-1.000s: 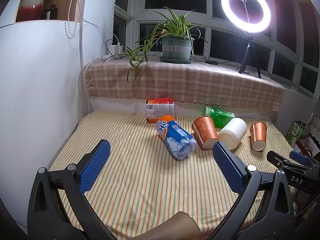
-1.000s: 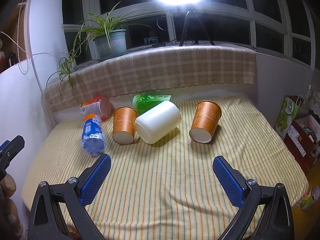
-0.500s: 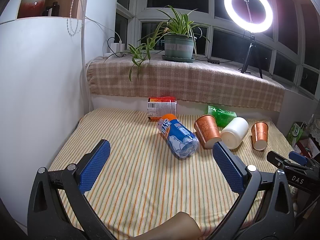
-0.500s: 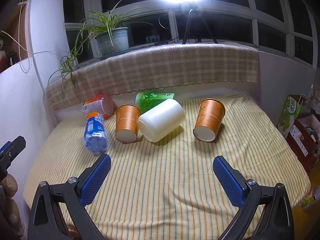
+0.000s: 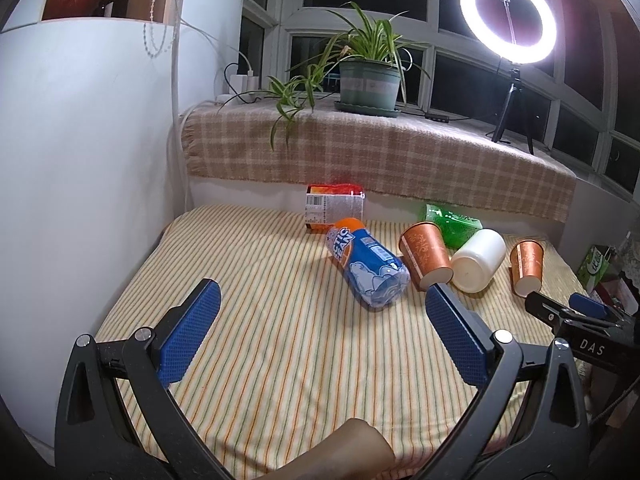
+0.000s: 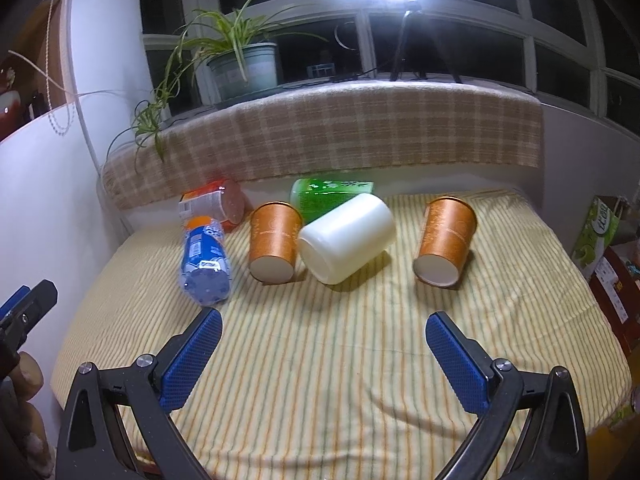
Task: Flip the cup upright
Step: 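Move the right gripper toward the blue-orange printed cup lying on its side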
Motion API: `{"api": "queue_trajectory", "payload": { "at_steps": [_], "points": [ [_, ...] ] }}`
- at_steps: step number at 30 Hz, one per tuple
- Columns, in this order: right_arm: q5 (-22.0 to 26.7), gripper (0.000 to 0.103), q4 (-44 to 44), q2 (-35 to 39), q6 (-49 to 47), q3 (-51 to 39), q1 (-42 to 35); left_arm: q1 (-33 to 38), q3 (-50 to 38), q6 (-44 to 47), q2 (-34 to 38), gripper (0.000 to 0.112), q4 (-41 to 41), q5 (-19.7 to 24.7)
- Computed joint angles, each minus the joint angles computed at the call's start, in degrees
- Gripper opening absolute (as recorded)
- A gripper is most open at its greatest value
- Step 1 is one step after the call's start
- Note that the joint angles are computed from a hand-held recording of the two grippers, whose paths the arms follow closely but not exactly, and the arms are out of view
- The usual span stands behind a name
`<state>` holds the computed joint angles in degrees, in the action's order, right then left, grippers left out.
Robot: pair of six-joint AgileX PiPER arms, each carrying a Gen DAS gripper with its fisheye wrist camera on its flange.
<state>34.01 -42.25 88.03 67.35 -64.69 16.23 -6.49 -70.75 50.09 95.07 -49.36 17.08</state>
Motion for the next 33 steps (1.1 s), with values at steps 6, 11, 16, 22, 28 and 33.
{"api": "queue_trajectory", "payload": {
  "at_steps": [6, 11, 16, 22, 28, 33],
  "points": [
    [-1.45, 0.103, 4.21, 3.15, -5.94, -3.79, -0.38, 1.44, -0.73, -3.09, 0.73, 0.103, 2.34, 0.64],
    [-2.46, 0.103, 9.94, 6.16, -13.38, -7.77, -1.14, 2.59, -1.14, -4.99, 1.19, 0.103, 4.21, 0.87],
    [-2.03, 0.103, 16.18, 10.09, -22.24, -13.67, -1.55, 3.03, -0.83, -7.48, 1.05, 0.103, 7.12, -0.29],
    [1.38, 0.103, 23.09, 16.68, -32.96, -23.64, -1.72, 4.13, -0.93, -8.68, 1.21, 0.103, 8.50, -0.21],
    [7.25, 0.102, 32.91, 24.75, -46.81, -36.41, -2.60, 5.56, -0.84, -8.49, 1.18, 0.103, 8.54, -0.01],
    [14.87, 0.098, 38.55, 32.09, -53.70, -48.46, -3.76, 6.88, -0.63, -7.96, 1.29, 0.103, 8.09, 0.62]
  ]
}}
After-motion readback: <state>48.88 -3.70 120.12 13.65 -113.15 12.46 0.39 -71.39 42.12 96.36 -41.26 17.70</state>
